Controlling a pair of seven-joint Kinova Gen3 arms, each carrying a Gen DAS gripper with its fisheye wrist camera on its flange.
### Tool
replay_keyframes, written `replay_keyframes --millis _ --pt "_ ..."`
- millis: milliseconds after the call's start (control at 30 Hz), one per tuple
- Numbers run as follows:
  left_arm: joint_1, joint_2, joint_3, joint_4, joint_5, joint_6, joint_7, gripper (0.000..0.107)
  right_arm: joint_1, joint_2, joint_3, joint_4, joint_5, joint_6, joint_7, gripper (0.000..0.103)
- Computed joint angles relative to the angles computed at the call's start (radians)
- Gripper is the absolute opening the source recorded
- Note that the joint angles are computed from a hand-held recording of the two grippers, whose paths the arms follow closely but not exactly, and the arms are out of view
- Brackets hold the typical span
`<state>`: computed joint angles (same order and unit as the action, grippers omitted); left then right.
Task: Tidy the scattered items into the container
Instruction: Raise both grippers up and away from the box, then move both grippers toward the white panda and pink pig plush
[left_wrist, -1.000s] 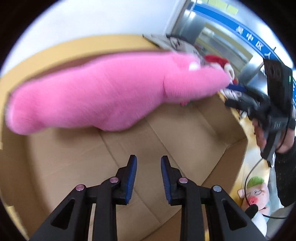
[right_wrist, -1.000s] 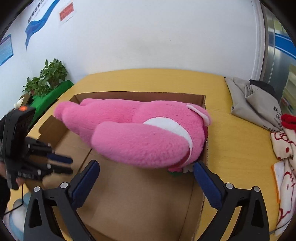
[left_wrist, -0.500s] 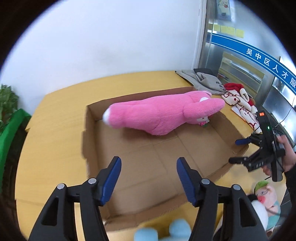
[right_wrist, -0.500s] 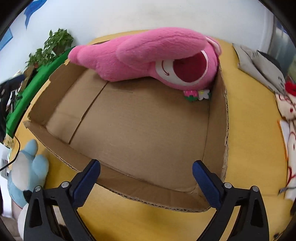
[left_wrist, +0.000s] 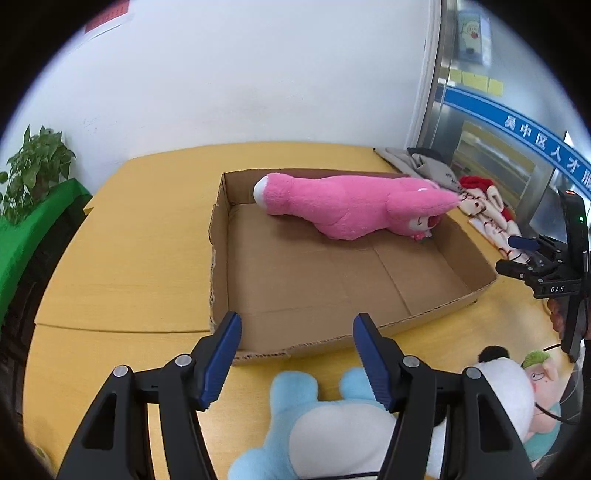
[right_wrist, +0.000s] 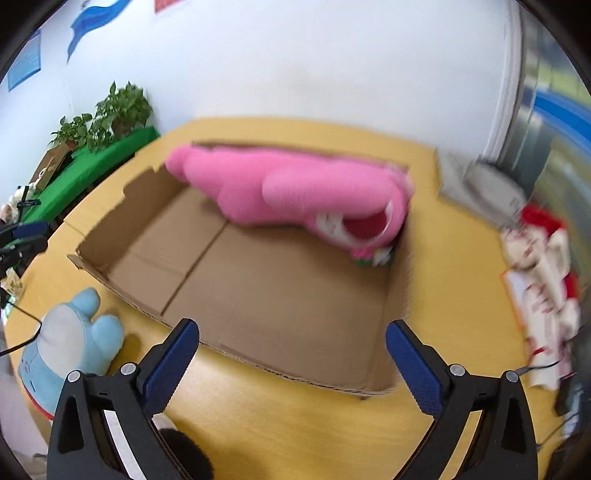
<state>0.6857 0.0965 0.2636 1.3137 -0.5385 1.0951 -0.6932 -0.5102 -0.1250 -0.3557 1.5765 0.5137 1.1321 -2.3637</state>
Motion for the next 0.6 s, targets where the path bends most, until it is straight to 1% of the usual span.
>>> replay_keyframes --millis 100,167,233,267,300,367,467,567,600 --pt "0.002 -0.043 0.007 0.043 -0.004 -0.026 0.045 0.063 -0.015 -0.03 -0.062 -0.011 0.099 0.048 -0.067 0.103" --pt "-0.011 -0.077 0.019 0.065 0.006 -0.035 0.056 0.063 -0.018 -0.056 -0.097 -0.009 0.141 0.066 -0.099 0.103" --pt "-0.033 -0.117 0.036 0.08 0.017 -0.034 0.047 0.064 -0.014 -0.088 -0.133 -0.001 0.183 0.076 -0.129 0.103" --pt "-0.043 -0.129 0.051 0.081 0.011 -0.024 0.05 0.068 -0.005 -0.105 -0.16 0.005 0.218 0.082 -0.15 0.103" --pt "-0.05 -0.146 0.068 0.078 -0.007 -0.003 0.053 0.071 0.007 -0.117 -0.184 0.011 0.249 0.084 -0.169 0.103" --pt "-0.066 -0.167 0.106 0.061 -0.051 0.046 0.054 0.075 0.038 -0.145 -0.23 0.025 0.313 0.08 -0.211 0.103" --pt "-0.093 -0.19 0.155 0.009 -0.119 0.125 0.042 0.075 0.088 -0.193 -0.234 0.019 0.333 0.047 -0.228 0.103" --pt "-0.116 -0.202 0.21 -0.057 -0.194 0.204 0.039 0.079 0.139 -0.218 -0.248 -0.02 0.35 0.045 -0.202 0.103" --pt "-0.12 -0.196 0.231 -0.088 -0.217 0.243 0.037 0.079 0.152 -0.234 -0.253 -0.031 0.361 0.037 -0.187 0.103"
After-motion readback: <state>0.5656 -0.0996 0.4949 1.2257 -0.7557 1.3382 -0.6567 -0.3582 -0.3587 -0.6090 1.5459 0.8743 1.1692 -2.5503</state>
